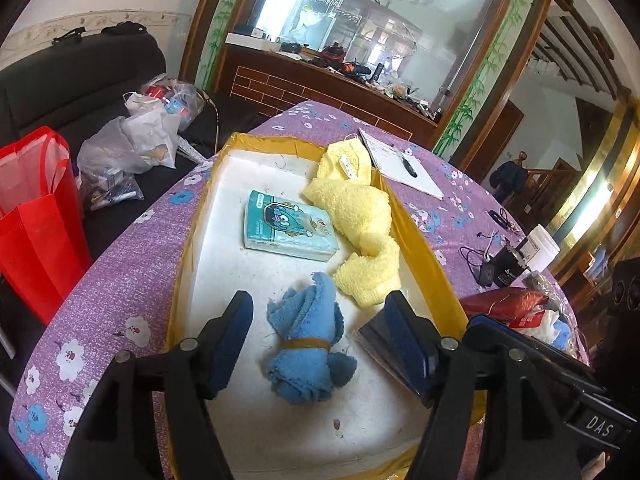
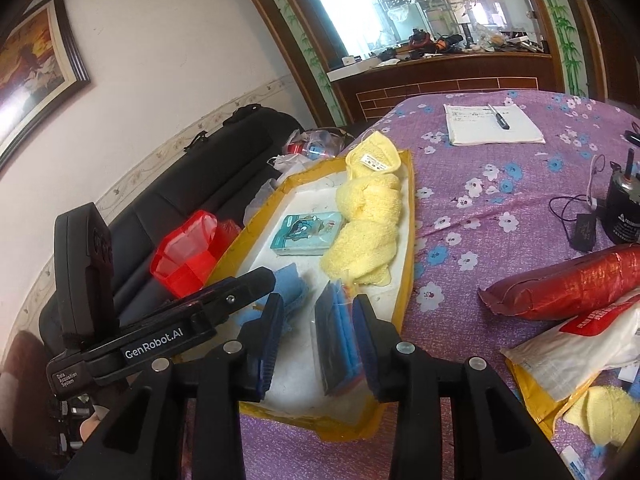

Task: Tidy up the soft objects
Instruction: 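Return both tools to the pile and grasp the white desiccant packet with the left tool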

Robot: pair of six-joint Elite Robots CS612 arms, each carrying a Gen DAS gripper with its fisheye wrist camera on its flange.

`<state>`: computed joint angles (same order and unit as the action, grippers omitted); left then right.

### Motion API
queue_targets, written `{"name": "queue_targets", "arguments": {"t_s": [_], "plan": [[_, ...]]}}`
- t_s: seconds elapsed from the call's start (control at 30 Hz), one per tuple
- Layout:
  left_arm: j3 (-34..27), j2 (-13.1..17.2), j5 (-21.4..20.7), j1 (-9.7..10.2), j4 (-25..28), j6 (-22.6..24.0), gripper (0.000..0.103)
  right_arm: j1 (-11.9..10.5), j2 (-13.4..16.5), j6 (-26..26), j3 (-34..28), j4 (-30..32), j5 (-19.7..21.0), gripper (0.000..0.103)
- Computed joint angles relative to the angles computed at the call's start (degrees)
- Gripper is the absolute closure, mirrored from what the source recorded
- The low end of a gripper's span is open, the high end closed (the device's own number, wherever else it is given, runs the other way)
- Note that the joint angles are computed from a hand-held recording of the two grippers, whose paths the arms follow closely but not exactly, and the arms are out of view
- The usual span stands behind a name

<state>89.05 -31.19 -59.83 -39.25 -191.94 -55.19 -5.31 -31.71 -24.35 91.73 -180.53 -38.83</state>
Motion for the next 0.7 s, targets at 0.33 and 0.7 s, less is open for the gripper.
{"name": "queue_targets", "arguments": {"t_s": [0.33, 0.7], "plan": [[-0.2, -0.04, 3.22, -0.8, 0.72, 1.49, 0.035, -1.02, -0.68, 1.86, 1.71, -2.85, 1.14, 0.055], [-0.15, 0.09, 5.8, -1.75, -0.86, 5.2, 0.033, -3.9, -2.02, 2.23, 4.61, -5.43, 3.11, 0.053]]}}
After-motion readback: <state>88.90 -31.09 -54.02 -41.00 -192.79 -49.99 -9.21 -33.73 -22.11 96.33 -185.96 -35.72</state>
